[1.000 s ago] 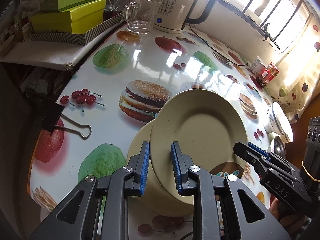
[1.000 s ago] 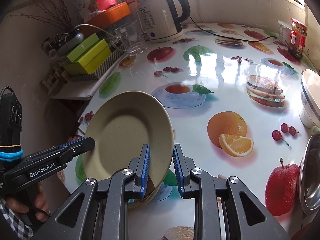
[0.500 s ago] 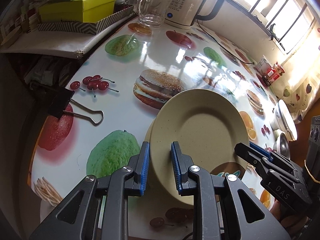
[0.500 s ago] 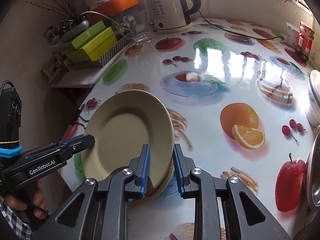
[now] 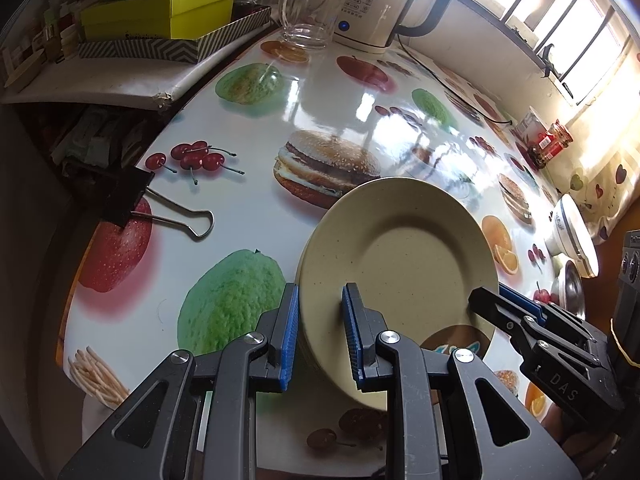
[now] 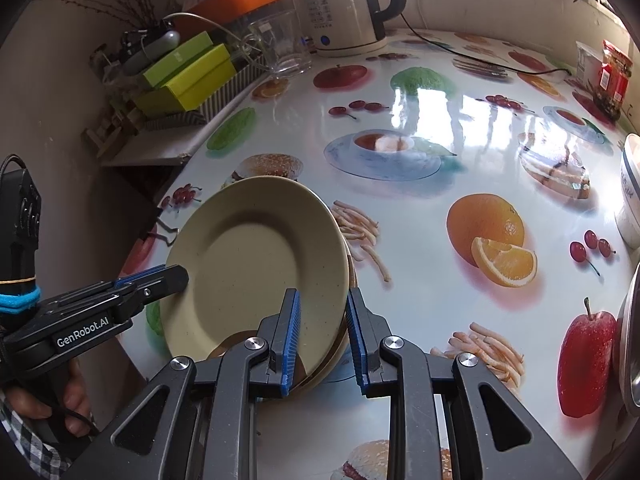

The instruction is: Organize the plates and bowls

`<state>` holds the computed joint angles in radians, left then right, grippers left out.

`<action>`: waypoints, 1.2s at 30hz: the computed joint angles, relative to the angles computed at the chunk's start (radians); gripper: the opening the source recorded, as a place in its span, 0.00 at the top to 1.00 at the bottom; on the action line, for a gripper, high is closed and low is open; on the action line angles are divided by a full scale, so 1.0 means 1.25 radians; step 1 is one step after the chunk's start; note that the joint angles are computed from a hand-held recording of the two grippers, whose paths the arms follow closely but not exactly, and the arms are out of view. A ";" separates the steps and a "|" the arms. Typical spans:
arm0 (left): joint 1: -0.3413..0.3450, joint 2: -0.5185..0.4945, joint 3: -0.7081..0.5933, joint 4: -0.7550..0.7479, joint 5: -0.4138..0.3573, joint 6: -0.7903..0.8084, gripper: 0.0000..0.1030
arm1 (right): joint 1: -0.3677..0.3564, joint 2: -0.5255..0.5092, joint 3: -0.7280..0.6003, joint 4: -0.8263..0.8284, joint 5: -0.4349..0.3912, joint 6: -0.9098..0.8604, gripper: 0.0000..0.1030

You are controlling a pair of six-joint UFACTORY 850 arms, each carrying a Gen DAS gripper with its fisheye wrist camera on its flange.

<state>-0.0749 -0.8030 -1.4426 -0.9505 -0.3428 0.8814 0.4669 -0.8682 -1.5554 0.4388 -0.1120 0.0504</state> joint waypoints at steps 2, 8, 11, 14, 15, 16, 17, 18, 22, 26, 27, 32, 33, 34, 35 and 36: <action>0.000 0.000 0.001 -0.001 0.000 0.001 0.78 | 0.000 0.000 0.001 0.007 0.000 -0.005 0.78; 0.001 0.000 0.000 -0.001 -0.001 0.000 0.78 | 0.000 0.001 0.003 0.020 0.001 -0.020 0.77; 0.001 0.000 0.000 0.001 0.001 0.001 0.78 | 0.001 0.001 0.004 -0.008 0.003 0.009 0.76; 0.001 0.001 0.001 -0.002 0.001 0.003 0.78 | 0.002 0.001 0.006 -0.018 0.006 0.018 0.76; 0.001 0.000 0.002 -0.006 0.001 0.006 0.78 | 0.003 0.001 0.006 -0.026 0.007 0.025 0.76; 0.001 0.000 0.002 -0.008 0.001 0.008 0.78 | 0.003 0.001 0.007 -0.026 0.007 0.027 0.75; 0.001 0.001 0.002 -0.007 0.001 0.007 0.78 | 0.003 0.001 0.006 -0.025 0.007 0.026 0.75; 0.001 0.001 0.002 -0.006 0.002 0.007 0.78 | 0.004 0.001 0.006 -0.040 0.007 0.040 0.75; 0.001 0.001 0.003 -0.004 0.003 0.006 0.78 | 0.004 0.001 0.006 -0.057 0.006 0.059 0.75; 0.001 0.001 0.002 -0.006 0.002 0.005 0.78 | -0.001 0.001 0.009 0.001 0.006 0.006 0.75; 0.001 0.001 0.002 -0.005 0.002 0.003 0.78 | -0.001 0.002 0.010 0.018 0.007 -0.010 0.75; 0.001 0.001 0.001 0.000 0.003 0.000 0.78 | -0.001 0.002 0.011 0.015 0.007 -0.007 0.75; 0.001 0.001 0.002 -0.002 0.003 0.001 0.78 | -0.001 0.002 0.011 0.012 0.007 -0.004 0.75; 0.000 0.001 0.001 -0.001 0.003 0.001 0.78 | -0.001 0.003 0.012 0.011 0.008 -0.004 0.75; 0.000 0.001 0.002 0.000 0.003 0.000 0.78 | -0.001 0.003 0.012 0.011 0.009 -0.003 0.74; 0.001 0.001 0.002 0.000 0.004 0.001 0.78 | -0.001 0.004 0.013 0.027 0.010 -0.019 0.73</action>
